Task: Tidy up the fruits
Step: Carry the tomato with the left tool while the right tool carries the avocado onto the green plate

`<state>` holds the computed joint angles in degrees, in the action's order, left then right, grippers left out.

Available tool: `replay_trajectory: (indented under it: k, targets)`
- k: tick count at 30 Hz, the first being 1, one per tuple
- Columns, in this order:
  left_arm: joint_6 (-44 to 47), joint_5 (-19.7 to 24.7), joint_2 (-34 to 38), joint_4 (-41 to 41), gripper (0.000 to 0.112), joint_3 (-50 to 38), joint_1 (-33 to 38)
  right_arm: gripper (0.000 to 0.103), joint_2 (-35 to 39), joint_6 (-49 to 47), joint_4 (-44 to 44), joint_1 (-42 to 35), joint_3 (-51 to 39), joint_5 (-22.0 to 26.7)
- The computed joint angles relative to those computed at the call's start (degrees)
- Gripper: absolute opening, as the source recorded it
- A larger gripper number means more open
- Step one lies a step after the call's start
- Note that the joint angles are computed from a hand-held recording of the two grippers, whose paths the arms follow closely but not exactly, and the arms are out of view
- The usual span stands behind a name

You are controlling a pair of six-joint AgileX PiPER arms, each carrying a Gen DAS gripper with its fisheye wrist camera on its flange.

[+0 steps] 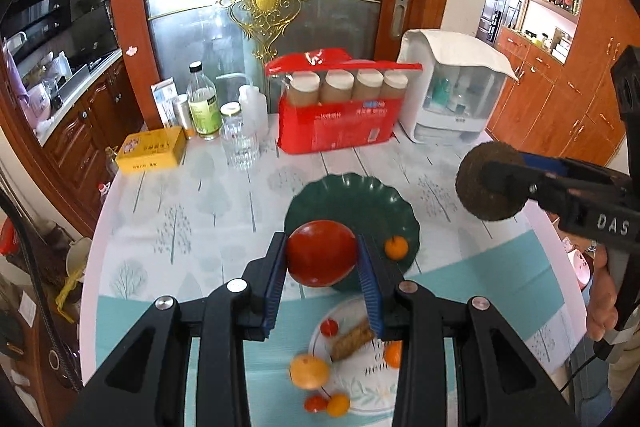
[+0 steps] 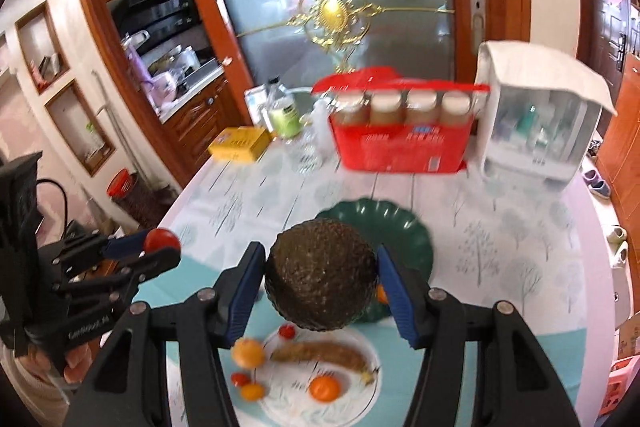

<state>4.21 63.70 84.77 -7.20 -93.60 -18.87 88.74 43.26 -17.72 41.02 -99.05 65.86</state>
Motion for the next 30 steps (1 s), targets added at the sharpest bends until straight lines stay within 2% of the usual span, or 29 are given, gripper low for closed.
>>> replay_trajectory:
  k: [6, 12, 22, 30]
  targets:
    - [-1.5, 3.4, 10.2, 1.1, 0.033, -11.1, -1.3, 0.058, 8.2, -5.6, 1.8, -7.0, -9.6, 2.1]
    - [-2.7, 1.8, 18.6, 1.8, 0.033, -13.5, -3.2, 0.058, 15.5, -7.5, 4.4, -12.8, -11.2, 0.1]
    - [-3.0, -4.8, 30.7, -2.1, 0.034, -8.9, -3.9, 0.057, 24.8, -8.3, 9.6, -17.7, -5.1, -5.9]
    - [-2.6, -8.8, 36.9, -4.0, 0.034, -5.1, -5.2, 0.053, 30.6, -9.7, 11.9, -18.1, -4.3, -7.4]
